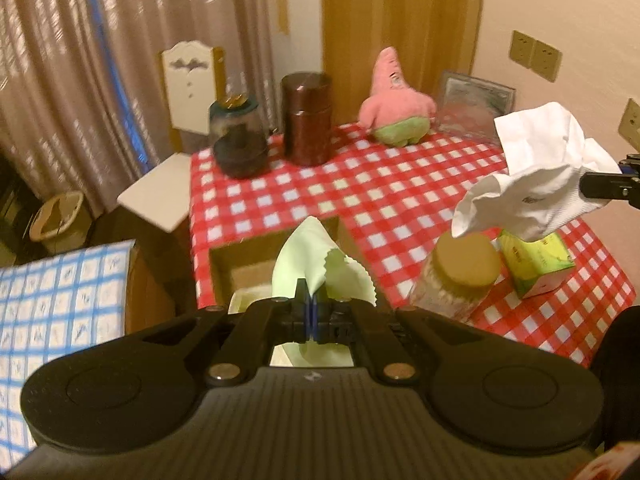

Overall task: Organize soft objects
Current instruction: 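Lift the green cloth with the left gripper and carry both cloths toward the tray, then lower both cloths into the cardboard tray and open both grippers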

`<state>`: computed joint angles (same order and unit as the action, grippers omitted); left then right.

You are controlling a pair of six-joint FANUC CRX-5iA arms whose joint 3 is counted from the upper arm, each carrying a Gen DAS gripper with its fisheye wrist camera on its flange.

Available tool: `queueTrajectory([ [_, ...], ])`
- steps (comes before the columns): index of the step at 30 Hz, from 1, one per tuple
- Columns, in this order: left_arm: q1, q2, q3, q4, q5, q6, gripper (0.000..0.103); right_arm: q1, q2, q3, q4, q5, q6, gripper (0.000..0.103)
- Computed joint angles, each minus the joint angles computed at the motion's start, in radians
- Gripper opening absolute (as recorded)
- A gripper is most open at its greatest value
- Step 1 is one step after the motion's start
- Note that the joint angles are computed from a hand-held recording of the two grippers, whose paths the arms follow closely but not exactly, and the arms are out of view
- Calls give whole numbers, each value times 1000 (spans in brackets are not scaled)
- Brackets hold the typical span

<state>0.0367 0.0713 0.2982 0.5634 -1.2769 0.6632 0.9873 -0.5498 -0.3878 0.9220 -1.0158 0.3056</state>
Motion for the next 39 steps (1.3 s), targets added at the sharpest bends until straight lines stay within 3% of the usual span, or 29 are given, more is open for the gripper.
queueTrajectory([
  [10,42,-66,-141,9,57,23,1,4,63,10,-56,52,10,17],
  [21,49,-77,-194,2,70,5,1,7,139,41,-122,75,60,17],
  [39,13,-8,-257,-84,111,22,1,-106,389,127,-395,146,364,17],
])
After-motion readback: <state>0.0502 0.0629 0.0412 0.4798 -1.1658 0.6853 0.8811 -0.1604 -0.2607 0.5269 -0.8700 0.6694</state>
